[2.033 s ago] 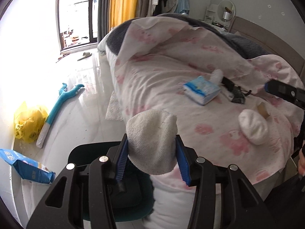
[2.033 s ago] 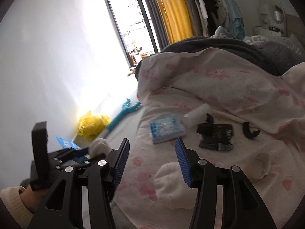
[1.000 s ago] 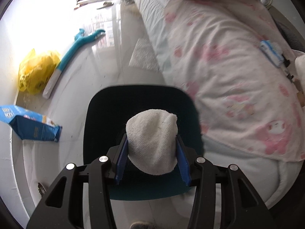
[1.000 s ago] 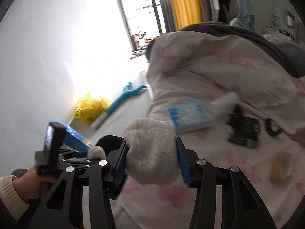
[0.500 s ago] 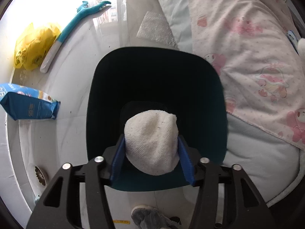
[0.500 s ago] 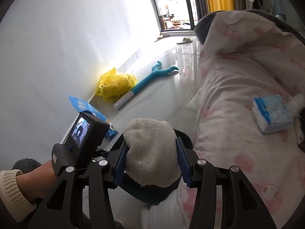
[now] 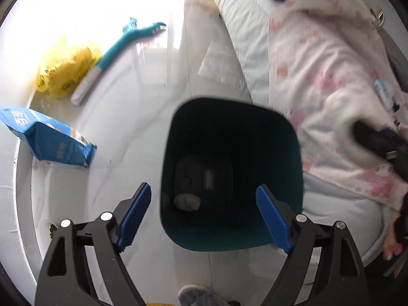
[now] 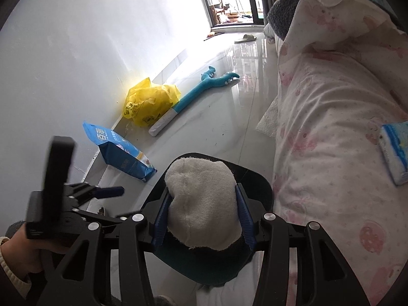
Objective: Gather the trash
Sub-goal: 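Open the left tool to drop its tissue ball into the bin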
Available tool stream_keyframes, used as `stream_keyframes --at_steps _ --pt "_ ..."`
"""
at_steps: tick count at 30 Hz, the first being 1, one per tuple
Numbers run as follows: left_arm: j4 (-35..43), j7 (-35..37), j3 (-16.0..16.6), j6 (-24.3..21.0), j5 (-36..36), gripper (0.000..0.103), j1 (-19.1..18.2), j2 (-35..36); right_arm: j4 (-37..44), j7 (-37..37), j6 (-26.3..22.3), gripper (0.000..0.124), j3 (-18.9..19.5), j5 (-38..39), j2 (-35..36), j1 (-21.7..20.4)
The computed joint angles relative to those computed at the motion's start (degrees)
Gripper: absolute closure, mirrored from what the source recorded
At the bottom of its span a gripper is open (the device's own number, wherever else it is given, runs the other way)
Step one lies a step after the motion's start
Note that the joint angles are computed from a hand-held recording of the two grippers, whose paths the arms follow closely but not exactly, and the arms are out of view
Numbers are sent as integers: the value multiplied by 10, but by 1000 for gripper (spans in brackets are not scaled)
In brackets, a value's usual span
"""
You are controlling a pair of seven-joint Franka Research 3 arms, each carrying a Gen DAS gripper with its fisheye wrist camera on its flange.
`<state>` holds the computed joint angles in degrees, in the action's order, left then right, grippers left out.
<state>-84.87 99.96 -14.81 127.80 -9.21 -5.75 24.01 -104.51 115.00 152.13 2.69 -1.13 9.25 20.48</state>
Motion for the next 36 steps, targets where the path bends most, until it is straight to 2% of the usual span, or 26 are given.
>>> stream_keyframes --at_steps 4,11,16,32,36 --pt "-22 17 -3 48 -18 15 12 -23 33 -2 -27 75 1 9 31 4" --pt "-81 75 -13 169 -66 15 27 -75 83 -7 -65 75 -2 22 81 13" --pt "-105 125 -22 226 -120 15 36 -99 113 -10 -89 75 -4 34 114 18" --pt "-123 227 -25 284 -243 26 30 -139 168 -3 -160 74 -14 26 163 35" --pt "-119 245 -27 285 -280 26 25 -145 165 -7 -156 67 -12 27 160 34"
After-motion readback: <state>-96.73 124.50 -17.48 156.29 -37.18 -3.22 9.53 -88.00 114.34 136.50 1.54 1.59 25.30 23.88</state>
